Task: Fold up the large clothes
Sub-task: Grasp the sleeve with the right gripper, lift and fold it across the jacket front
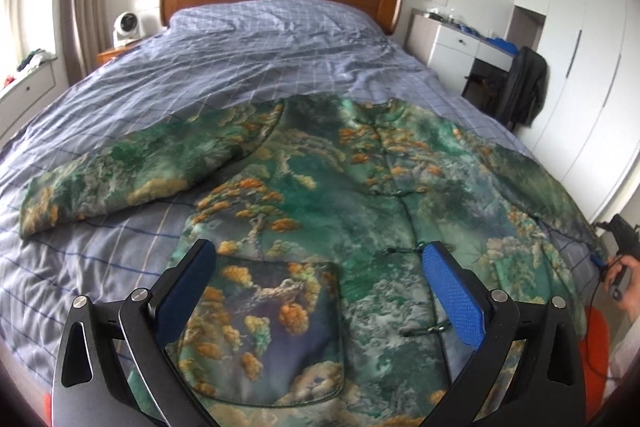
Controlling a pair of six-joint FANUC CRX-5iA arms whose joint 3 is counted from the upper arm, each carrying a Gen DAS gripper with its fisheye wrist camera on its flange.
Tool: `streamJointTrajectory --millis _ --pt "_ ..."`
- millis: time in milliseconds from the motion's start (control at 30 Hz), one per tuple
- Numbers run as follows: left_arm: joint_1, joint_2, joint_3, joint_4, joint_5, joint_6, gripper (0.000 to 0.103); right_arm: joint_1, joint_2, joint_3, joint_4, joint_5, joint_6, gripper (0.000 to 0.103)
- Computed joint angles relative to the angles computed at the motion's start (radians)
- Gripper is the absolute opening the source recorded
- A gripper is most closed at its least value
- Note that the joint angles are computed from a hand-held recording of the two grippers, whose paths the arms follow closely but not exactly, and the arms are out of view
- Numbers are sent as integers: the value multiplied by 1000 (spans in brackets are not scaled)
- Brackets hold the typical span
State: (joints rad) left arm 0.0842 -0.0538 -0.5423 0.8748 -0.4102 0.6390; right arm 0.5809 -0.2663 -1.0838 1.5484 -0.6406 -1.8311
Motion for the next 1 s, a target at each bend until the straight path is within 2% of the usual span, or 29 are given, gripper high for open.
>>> streamJointTrajectory --millis 33,100,133,200,300,367,500,633,767,900,967,1000 --pt "7 3 5 -25 -4 26 103 14 18 18 -29 -34 40 67" --pt "21 7 12 -53 -15 61 103 86 47 83 -185 -137 238 22" --pt "26 7 11 -58 -17 71 103 121 52 117 -249 -194 339 17" --pt "32 6 6 -58 -11 75 103 161 72 182 -280 -281 464 14" --pt "34 12 9 -70 -5 94 103 222 100 287 -257 -391 669 14" --pt "32 21 13 -67 -9 101 103 248 151 385 -208 -413 844 14" --pt "20 31 14 -55 -16 95 103 267 299 601 -144 -321 1186 14" --pt "19 30 22 -98 -26 113 103 273 468 777 -173 -200 1379 12" --pt "25 31 24 -121 -28 131 103 273 623 929 -382 -71 1534 12" --pt "35 51 46 -161 -65 169 103 299 759 1082 -660 -56 1773 13" --pt "31 69 57 -136 -85 146 103 333 772 1085 -723 -75 1791 16" --pt "27 78 64 -125 -93 137 103 345 778 1093 -736 -94 1798 25"
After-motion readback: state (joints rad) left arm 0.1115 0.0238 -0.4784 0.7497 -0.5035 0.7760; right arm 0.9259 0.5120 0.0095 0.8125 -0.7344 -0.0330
